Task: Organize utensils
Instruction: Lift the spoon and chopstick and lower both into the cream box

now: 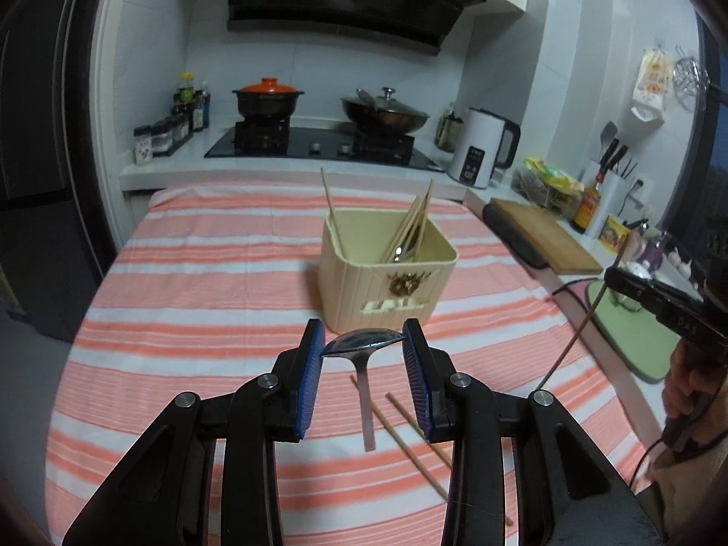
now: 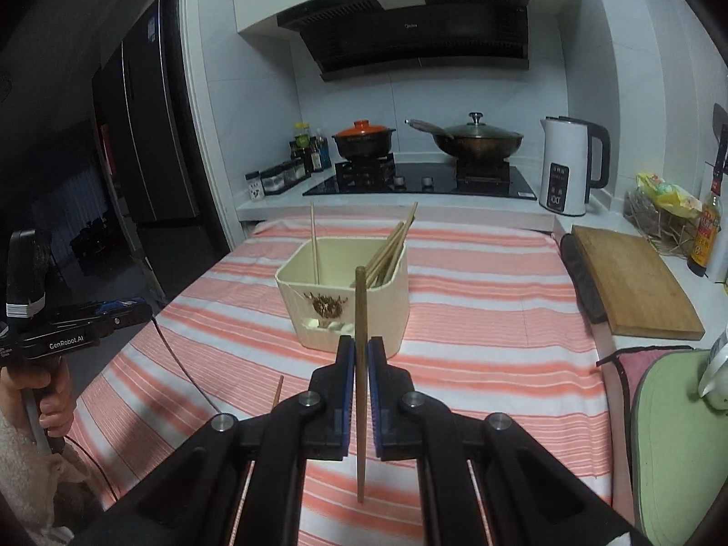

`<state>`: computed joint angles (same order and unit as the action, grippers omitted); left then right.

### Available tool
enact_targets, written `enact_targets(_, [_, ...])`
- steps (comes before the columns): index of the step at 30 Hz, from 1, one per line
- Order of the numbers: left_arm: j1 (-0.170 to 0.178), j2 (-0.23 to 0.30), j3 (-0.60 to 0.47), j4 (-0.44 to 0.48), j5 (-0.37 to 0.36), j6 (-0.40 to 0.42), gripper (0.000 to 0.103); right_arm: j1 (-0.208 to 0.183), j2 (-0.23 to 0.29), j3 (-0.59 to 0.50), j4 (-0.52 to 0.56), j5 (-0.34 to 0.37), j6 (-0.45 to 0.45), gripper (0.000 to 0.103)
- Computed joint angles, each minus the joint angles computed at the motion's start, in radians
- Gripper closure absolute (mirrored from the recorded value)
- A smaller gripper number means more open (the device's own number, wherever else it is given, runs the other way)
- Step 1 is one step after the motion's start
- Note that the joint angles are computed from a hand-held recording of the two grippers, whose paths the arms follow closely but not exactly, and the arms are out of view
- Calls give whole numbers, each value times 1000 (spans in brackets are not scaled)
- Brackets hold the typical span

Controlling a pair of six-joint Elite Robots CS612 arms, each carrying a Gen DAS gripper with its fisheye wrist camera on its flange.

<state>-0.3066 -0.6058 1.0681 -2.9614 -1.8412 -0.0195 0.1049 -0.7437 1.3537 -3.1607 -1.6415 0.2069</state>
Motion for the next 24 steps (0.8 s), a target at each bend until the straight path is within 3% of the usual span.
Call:
enact_targets(9, [10, 28, -132, 49, -70, -25, 68, -9, 20, -106, -1, -9, -45, 97])
enact_targets(13, [5, 67, -246, 58, -50, -34, 68, -11, 50, -193, 14, -19, -86, 97])
enact_targets(19, [-9, 193, -514, 107, 21, -72, 68, -17, 128, -357, 32, -22, -109, 97])
enact_targets(24, [-21, 346, -797, 250, 61, -90, 68, -17, 214, -492, 23, -15, -126, 97])
